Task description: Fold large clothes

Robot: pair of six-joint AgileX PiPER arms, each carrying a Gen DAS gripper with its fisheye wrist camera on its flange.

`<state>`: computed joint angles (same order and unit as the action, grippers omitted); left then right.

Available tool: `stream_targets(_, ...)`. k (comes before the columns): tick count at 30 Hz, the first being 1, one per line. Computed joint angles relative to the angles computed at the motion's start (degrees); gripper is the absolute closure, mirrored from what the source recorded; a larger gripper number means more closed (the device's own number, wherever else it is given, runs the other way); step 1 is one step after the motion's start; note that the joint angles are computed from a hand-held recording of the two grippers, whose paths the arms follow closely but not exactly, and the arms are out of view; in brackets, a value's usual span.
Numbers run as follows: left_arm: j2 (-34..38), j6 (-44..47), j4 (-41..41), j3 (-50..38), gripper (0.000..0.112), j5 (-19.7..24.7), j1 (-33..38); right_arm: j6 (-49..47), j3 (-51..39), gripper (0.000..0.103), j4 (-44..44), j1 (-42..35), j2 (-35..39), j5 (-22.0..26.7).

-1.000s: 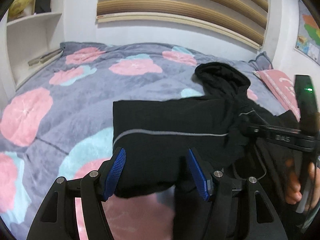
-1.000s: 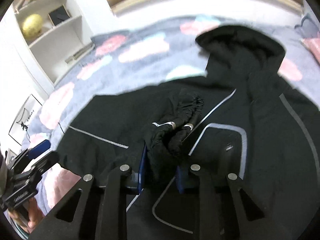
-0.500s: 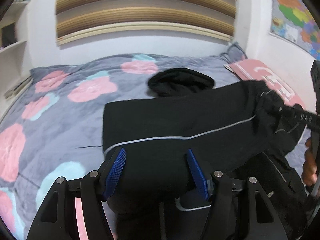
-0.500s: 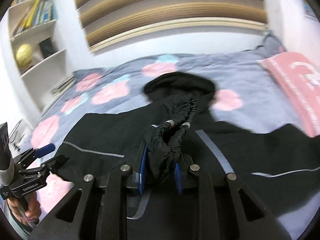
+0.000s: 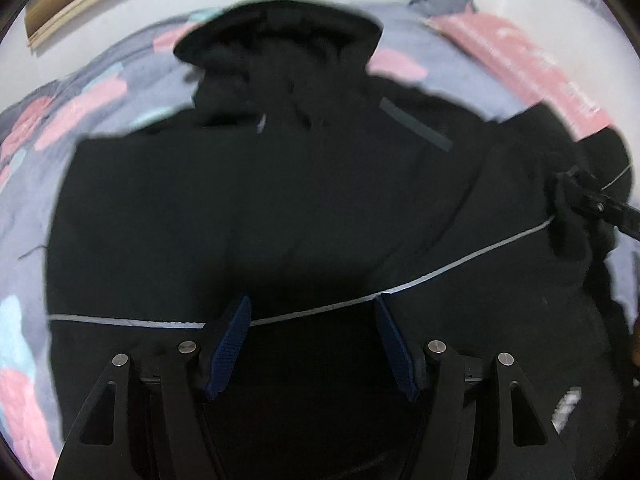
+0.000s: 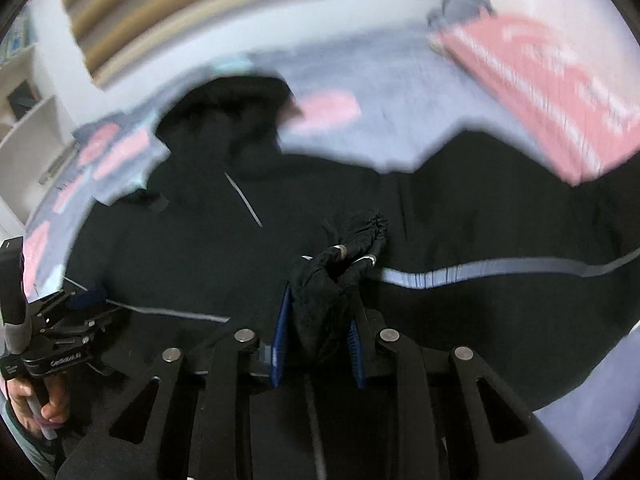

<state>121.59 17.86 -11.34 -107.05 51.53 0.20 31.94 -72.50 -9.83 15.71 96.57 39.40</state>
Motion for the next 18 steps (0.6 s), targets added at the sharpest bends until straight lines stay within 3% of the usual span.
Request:
stream_targets(3,0.07,-0.8,0.49,-1.69,0.046,2.22,-0.01,-5.84,3.72,0.07,7.53,-3.53,-2.09,-1.46)
stream_targets(5,-1.42,-0.28,-1.29,-1.31,0.047,2.82,0.4,-4.67,4.14,0.06,8.1,-3.99,-4.81,-0.18)
stream_targets(7,-4.17,2.8,-6.5,1.44,0.047,1.94,1.25,1.72,3.99,0.048,2.31,-1.36,-8.16,0.37)
stream_targets(12,-8.54,4.45,-12.21,5.64,0.047,-0.19,0.11,9.53,-0.78,0.048,-10.55,7.55,-5.84,3.1)
stream_targets(14,-6.3,1.37,-8.9,3.78,0.047,0.62,-1.91,9.63,-1.33,0.048,-10.18,8.23,-2.16,3.4)
stream_targets(16,-2.38,-5.8,-0.16,1.68,0.047,2.52,-4.56,11.48,-0.98,0.049,-11.69,8.68,1.41,3.94)
stream_targets(18,-2.55,-5.61,1.01,3.82,0.046,-0.07,-5.56,11.12,0.63,0.049,-11.52,8.51,3.08,3.1)
